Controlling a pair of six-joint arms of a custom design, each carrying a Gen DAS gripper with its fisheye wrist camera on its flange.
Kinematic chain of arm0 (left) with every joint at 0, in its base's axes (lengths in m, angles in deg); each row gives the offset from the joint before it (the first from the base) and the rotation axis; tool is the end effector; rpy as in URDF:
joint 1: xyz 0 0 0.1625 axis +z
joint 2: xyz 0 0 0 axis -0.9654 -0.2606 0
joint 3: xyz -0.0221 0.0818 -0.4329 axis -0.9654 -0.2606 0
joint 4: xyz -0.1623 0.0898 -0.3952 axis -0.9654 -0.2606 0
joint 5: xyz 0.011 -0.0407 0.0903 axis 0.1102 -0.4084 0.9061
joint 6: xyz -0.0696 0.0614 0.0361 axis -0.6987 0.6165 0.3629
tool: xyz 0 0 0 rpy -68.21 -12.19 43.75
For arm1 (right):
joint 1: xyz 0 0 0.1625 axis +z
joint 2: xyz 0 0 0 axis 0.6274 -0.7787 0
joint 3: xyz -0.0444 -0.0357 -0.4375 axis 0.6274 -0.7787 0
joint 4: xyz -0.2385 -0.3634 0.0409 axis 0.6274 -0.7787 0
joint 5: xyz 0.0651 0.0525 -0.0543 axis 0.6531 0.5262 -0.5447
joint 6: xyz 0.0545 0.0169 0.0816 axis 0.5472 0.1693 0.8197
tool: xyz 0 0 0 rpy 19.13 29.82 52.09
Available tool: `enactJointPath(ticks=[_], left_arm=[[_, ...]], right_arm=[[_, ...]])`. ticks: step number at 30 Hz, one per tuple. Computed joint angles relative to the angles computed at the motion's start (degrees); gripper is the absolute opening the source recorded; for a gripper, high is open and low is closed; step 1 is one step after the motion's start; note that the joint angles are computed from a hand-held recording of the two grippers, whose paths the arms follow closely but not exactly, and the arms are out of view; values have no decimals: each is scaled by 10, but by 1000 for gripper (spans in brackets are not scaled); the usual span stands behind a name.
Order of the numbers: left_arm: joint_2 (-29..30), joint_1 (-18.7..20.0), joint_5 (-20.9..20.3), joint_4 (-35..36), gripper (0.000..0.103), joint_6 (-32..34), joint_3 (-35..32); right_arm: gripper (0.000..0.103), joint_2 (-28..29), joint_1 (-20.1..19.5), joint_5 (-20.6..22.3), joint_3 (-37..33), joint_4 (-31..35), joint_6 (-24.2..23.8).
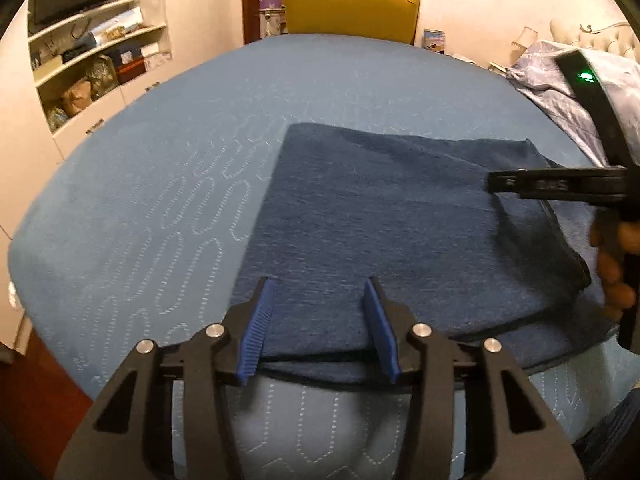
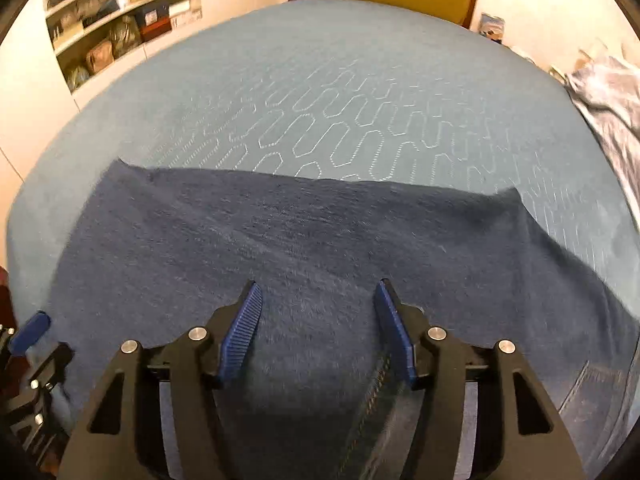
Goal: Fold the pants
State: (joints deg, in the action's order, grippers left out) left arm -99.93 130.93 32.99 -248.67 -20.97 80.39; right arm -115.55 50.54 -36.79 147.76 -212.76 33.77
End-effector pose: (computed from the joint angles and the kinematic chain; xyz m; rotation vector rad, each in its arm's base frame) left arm -0.2479 -0.7667 -0.0096 -0.0229 2.1369 -0.9931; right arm 0.0826 -0.8761 0.1963 0.7785 -2.3684 0.4847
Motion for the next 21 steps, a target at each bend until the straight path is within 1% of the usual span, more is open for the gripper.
enactJointPath(ticks=[1,2,3,4,5,6,7,8,9,10,11,13,14,15,16,18,19,20,21], left_arm=[[-3,-1,3,9,50,-11,4],[-7,2,-10,28,55,-28,5],[-6,1,-13,37,59,-33,4],[-5,-1,-9,49,61,-33,0],[-5,-1,-7,74,64,-44,-7],[-5,-2,-5,91,68,-56,-10],[-6,-2,-7,95,71,-58,-11],[-7,-3,-11,84,76,-51,-7],[-7,-5,-11,71,83,-45,-3],[-6,-7,-5,51,88,-33,0],[1,-12,19,11,94,-9,3],[17,-17,40,-82,94,62,-1],[25,-18,57,-106,94,92,-8],[28,-20,72,-108,94,106,-13],[28,-21,80,-111,94,115,-15],[19,-23,61,-159,94,141,0],[15,-23,55,-178,93,145,6],[14,-24,63,-179,88,142,8],[11,-25,74,-159,82,127,9]], right_arm=[[61,-6,-1,-2,11,-9,2],[65,-9,-1,-8,21,-16,-6],[66,-11,-2,-14,34,-33,-27],[74,-9,-3,-22,46,-72,-60],[97,-1,-1,-49,48,-106,-68],[99,2,-1,-70,42,-115,-53],[98,-1,-9,-69,35,-101,-13],[98,-3,-12,-74,22,-68,33],[98,-6,-15,-83,14,-59,57],[98,-4,-13,-98,10,-74,57],[98,-5,-12,-104,16,-103,36],[98,-14,-11,-96,36,-163,-8],[98,-17,-10,-91,42,-182,-19],[98,-23,-9,-83,51,-187,-21],[98,-34,-8,-67,61,-167,-8],[98,-53,-8,-34,79,-125,26],[98,-55,-4,-27,91,-133,22],[98,-57,-1,-17,98,-129,10],[98,-56,3,-12,107,-128,0]])
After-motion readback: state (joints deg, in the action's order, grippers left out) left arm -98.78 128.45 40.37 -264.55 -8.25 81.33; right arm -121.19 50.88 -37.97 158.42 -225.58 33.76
